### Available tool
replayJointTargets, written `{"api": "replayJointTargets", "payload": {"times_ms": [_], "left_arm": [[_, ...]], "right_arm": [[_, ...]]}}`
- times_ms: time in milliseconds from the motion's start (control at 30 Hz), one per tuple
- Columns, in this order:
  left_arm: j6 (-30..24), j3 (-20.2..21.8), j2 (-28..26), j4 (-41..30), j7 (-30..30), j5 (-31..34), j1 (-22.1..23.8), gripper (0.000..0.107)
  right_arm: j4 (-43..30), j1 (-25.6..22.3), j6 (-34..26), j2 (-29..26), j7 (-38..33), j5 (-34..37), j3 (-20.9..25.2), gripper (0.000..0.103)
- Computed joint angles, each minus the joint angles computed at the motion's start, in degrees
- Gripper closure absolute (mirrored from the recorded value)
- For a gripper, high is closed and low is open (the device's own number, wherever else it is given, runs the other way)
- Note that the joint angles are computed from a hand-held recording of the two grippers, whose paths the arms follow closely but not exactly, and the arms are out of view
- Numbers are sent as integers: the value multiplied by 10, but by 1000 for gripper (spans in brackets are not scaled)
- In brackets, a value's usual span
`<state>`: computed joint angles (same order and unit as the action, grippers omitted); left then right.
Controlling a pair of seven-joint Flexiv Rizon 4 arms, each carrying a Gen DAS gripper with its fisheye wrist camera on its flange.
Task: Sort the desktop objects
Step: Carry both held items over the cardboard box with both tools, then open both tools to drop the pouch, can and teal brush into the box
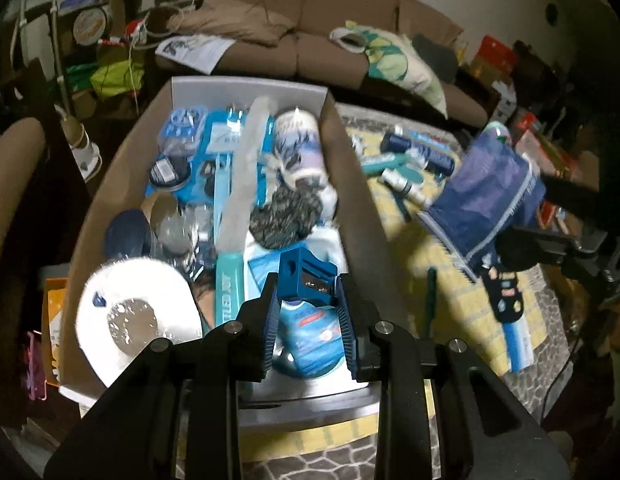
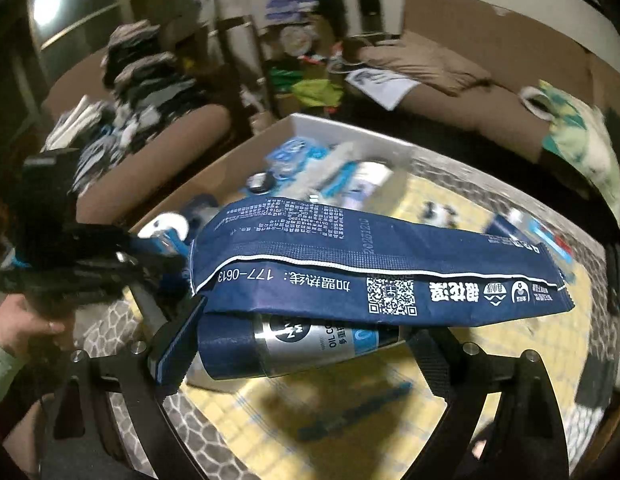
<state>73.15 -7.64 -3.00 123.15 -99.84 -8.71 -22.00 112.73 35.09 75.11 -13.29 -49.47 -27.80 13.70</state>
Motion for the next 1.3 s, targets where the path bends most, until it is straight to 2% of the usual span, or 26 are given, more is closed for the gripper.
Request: {"api": "replayJointTargets", "payload": {"times_ms": [133,300,433,567,733,867,967,1033,1067,1133,1233,1300], "left_arm": [[-13,-3,-16,4,19,-5,0,81],[-29,6,-30,-5,-7,29,-1,81],[8,2,-19,24,23,-15,7,81],[14,2,-9,41,33,-44,10,81],[67,-5,24,95,98,-176,-2,74],[67,1,39,109,124,-220,-14,74],[68,7,55,118,113,-216,-18,73],[77,11,61,125,129,-249,-30,73],[83,13,63,128,139,-267,-37,73],[91,16,68,131,151,-289,-45,72],[86,17,71,125,132,-259,-38,68],[83,19,70,123,134,-263,-39,68]], "right_arm": [[-71,9,-40,-61,-58,18,15,7],[-143,26,-109,-115,-137,35,18,7],[-158,39,-129,-131,-178,38,10,7],[-171,36,-125,-143,-202,65,16,7],[-172,37,-130,-138,-240,82,24,7],[-182,45,-153,-137,-254,82,21,7],[-209,36,-197,-145,-317,111,47,8],[-233,38,-246,-152,-361,129,58,12],[-249,43,-281,-158,-384,132,60,20],[-280,59,-347,-171,-412,132,54,20],[-304,80,-387,-180,-413,130,36,20],[-300,83,-380,-177,-398,131,27,19]]}}
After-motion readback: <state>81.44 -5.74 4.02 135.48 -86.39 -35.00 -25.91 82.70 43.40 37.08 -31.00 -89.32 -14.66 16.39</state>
